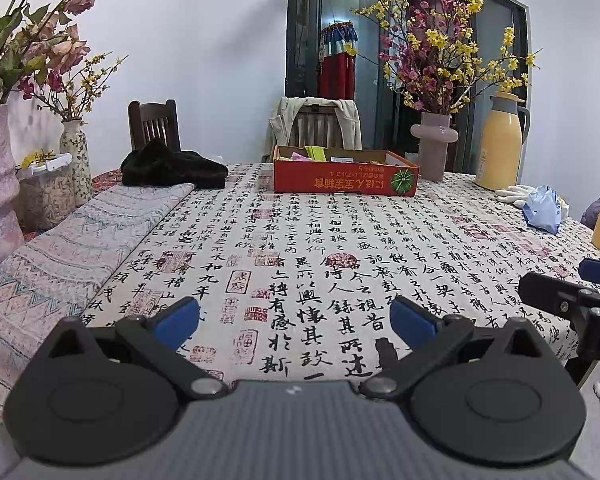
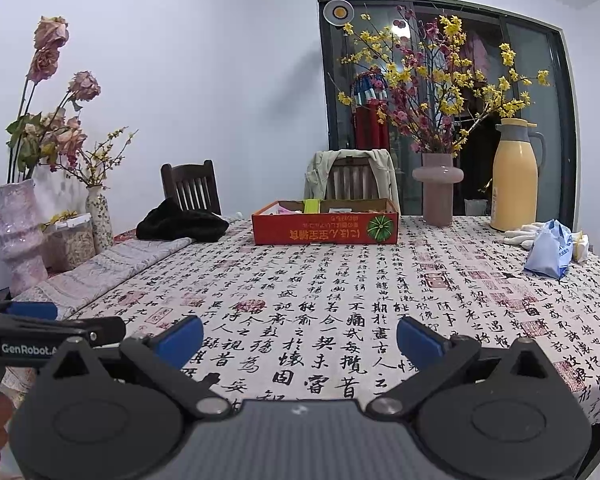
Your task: Organize snacks
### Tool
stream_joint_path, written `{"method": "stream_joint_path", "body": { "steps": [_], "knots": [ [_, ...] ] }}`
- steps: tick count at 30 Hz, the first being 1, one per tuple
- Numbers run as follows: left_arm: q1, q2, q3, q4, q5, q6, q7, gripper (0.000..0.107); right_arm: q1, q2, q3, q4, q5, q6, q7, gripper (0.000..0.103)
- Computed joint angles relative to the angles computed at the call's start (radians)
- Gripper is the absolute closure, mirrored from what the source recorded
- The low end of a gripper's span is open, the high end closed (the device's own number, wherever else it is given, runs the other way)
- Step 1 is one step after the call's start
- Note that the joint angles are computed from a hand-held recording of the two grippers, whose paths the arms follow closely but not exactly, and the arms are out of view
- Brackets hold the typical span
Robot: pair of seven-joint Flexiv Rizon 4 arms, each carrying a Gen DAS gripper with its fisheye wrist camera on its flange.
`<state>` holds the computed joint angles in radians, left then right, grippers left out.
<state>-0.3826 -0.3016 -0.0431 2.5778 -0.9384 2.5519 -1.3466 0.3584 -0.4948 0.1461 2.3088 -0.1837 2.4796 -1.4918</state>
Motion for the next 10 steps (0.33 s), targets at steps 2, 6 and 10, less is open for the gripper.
{"method": "stream_joint_path", "body": {
  "steps": [2,6,10],
  "knots": [
    [-0.001,0.0,0.0,-0.001,-0.001,0.0,0.001,0.004,-0.002,-0.001,0.0,-0.001,-0.002,0.0,0.0,0.0],
    [0.0,0.001,0.0,-0.002,-0.001,-0.007,0.003,0.004,0.004,0.001,0.0,-0.001,0.005,-0.004,-0.001,0.0],
    [0.007,0.002,0.002,0.002,0.02,-0.013,-0.01,0.004,0.005,0.001,-0.001,-0.002,0.01,-0.009,0.0,0.0]
  ]
}}
